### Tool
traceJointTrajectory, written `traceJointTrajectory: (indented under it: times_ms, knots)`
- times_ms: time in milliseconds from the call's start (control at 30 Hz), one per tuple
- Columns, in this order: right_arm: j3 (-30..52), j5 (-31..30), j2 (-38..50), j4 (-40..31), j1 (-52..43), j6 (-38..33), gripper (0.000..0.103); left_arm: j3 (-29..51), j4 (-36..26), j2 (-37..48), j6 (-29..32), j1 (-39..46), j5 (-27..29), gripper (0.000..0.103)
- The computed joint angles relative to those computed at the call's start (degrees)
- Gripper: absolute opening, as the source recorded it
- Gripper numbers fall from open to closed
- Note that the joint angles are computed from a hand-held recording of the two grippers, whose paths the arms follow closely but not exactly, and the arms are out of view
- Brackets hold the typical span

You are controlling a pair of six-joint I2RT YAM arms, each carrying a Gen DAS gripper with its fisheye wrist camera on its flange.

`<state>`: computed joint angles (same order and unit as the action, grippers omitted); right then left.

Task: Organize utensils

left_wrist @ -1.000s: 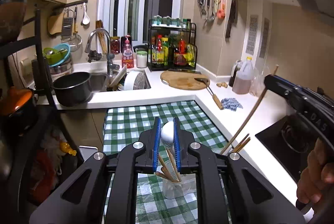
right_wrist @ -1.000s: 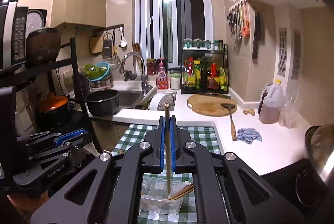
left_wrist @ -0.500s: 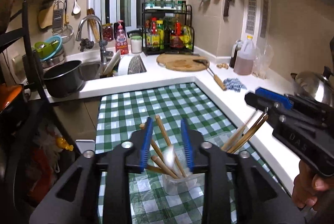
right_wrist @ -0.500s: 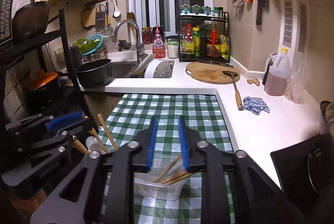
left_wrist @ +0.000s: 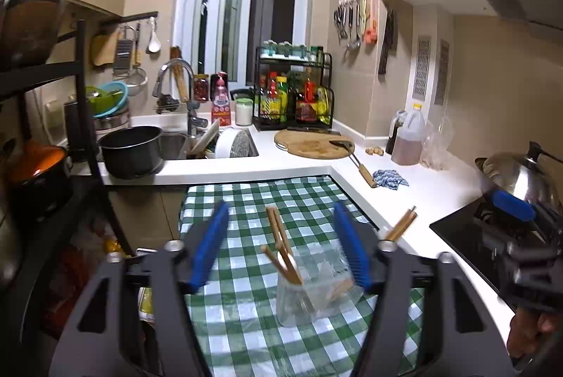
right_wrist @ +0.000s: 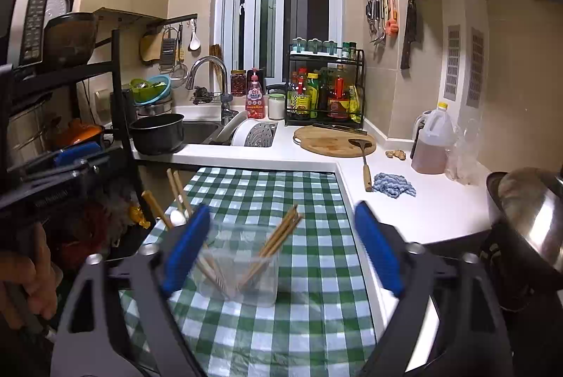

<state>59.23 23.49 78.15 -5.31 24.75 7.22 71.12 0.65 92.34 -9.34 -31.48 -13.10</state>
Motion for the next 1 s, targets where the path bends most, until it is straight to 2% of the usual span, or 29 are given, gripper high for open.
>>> traceJointTrajectory:
  times_ms: [33, 100, 233, 300, 433, 700, 767, 1000]
  knots:
    - [-1.62, 0.52, -1.01, 0.58, 0.44, -0.64, 0.093, -2.84, 1.66, -1.62, 0.01, -0.73, -1.49, 0.079]
    - [-5.7, 2.7, -2.94, 2.04, 1.24, -1.86, 0.096, -9.46, 4.92, -4.84, 0.17, -2.46, -5.4, 0.089]
    - [-8.88, 1.42, -3.2, 2.34, -0.42, 0.83, 0.098, -16.33, 5.81, -6.9, -4.58, -4.15, -8.18, 0.094]
    - [-9.75, 1.53, -2.74, 2.26, -0.97, 1.79, 0.098, -17.77, 5.34, -6.1, -7.85, -5.13, -9.45, 0.095]
    - [-11.25, 1.37, -1.88, 3.54, -1.59, 2.96, 0.098, -17.96, 4.66, -3.7, -10.48, -6.31, -10.19, 0.095]
    - [-13.67, 3.71, -0.24, 7.33, 0.05, 3.93, 0.098, -19.03, 8.41, -1.33, -11.61, -5.86, -11.49, 0.095]
    - [-14.96, 4.34, 0.67, 9.9, 0.17, 4.01, 0.098, -18.92, 8.2, -0.81, -12.29, -5.9, -11.34, 0.095]
    - [-15.35, 5.15, 3.22, 11.07, 1.02, 4.72, 0.098, -18.4, 8.72, 1.02, -11.75, -6.01, -11.07, 0.095]
